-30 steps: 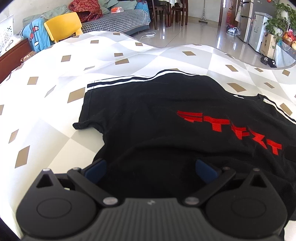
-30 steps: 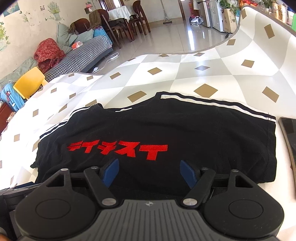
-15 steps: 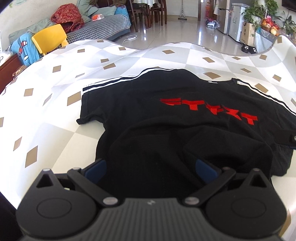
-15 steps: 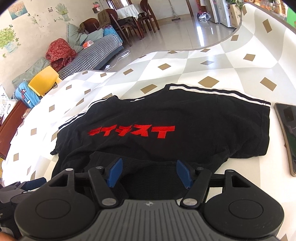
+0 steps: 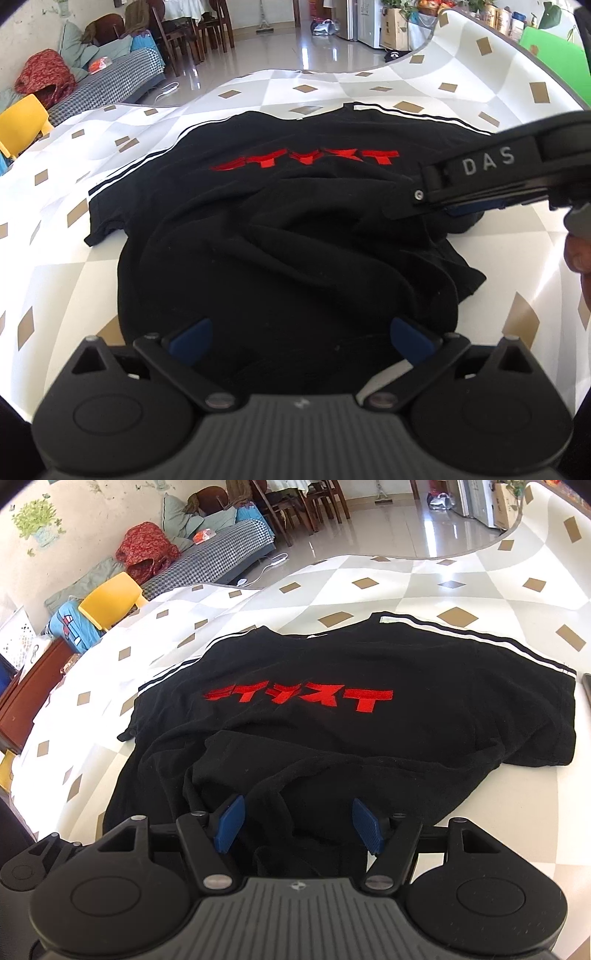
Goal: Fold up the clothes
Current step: 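Move the right gripper to the shirt hem and close it on the fabric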
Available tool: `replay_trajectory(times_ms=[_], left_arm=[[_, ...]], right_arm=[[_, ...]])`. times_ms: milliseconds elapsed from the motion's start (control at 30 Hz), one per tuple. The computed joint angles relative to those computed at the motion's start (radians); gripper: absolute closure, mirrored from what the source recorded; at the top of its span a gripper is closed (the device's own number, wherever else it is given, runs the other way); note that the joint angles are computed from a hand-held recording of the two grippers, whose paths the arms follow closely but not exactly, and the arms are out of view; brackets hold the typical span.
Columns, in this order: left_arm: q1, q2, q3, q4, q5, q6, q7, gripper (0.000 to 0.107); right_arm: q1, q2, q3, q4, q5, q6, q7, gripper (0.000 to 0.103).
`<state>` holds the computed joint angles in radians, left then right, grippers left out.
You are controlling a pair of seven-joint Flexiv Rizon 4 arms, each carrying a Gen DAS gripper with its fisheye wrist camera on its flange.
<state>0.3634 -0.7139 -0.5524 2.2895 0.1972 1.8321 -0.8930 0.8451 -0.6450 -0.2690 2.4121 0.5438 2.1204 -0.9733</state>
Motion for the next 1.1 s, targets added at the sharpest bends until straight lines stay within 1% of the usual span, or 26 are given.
replay_trajectory(times_ms=[133, 200, 233, 267, 300, 400, 467, 633, 867, 1000, 1100], left_arm=[[-0.035, -0.008, 0.041, -0.014, -0.02, -0.018, -0.002, 0.004], [-0.017, -0.018, 0.027, -0.019, -0.032, -0.034, -0.004, 0.004], [-0.006, -0.024, 0.017, -0.021, -0.038, -0.041, -0.006, 0.004], [0.0, -0.026, 0.012, -0.023, -0.044, -0.046, -0.007, 0.004], [0.002, -0.028, 0.011, -0.023, -0.048, -0.046, -0.007, 0.004], [0.006, -0.029, 0.01, -0.024, -0.052, -0.042, -0.005, 0.004], [0.008, -0.029, 0.009, -0.024, -0.054, -0.043, -0.005, 0.004], [0.004, -0.026, 0.016, -0.027, -0.06, -0.044, -0.007, 0.004], [-0.013, -0.015, 0.039, -0.035, -0.081, -0.055, -0.021, 0.004], [-0.016, -0.005, 0.044, -0.04, -0.103, -0.076, -0.031, 0.004], [-0.021, 0.006, 0.052, -0.042, -0.124, -0.093, -0.038, 0.004]], right_arm=[[0.025, -0.028, -0.033, -0.022, 0.0, -0.023, -0.006, 0.046], [0.031, -0.038, -0.041, -0.028, -0.006, -0.022, -0.007, 0.055], [0.033, -0.042, -0.043, -0.03, -0.009, -0.019, -0.009, 0.057], [0.031, -0.045, -0.042, -0.032, -0.012, -0.014, -0.01, 0.063], [0.021, -0.046, -0.032, -0.034, -0.018, -0.004, -0.011, 0.07], [-0.021, -0.046, 0.012, -0.04, -0.034, 0.027, -0.014, 0.086], [-0.024, -0.047, 0.018, -0.043, -0.027, 0.035, -0.023, 0.09], [0.002, -0.044, 0.007, -0.045, 0.031, 0.048, -0.027, 0.093], [0.103, -0.041, -0.068, -0.036, 0.166, 0.049, -0.023, 0.095], [0.183, -0.044, -0.146, -0.027, 0.233, 0.009, -0.008, 0.095], [0.237, -0.053, -0.21, -0.012, 0.251, -0.036, 0.039, 0.095]])
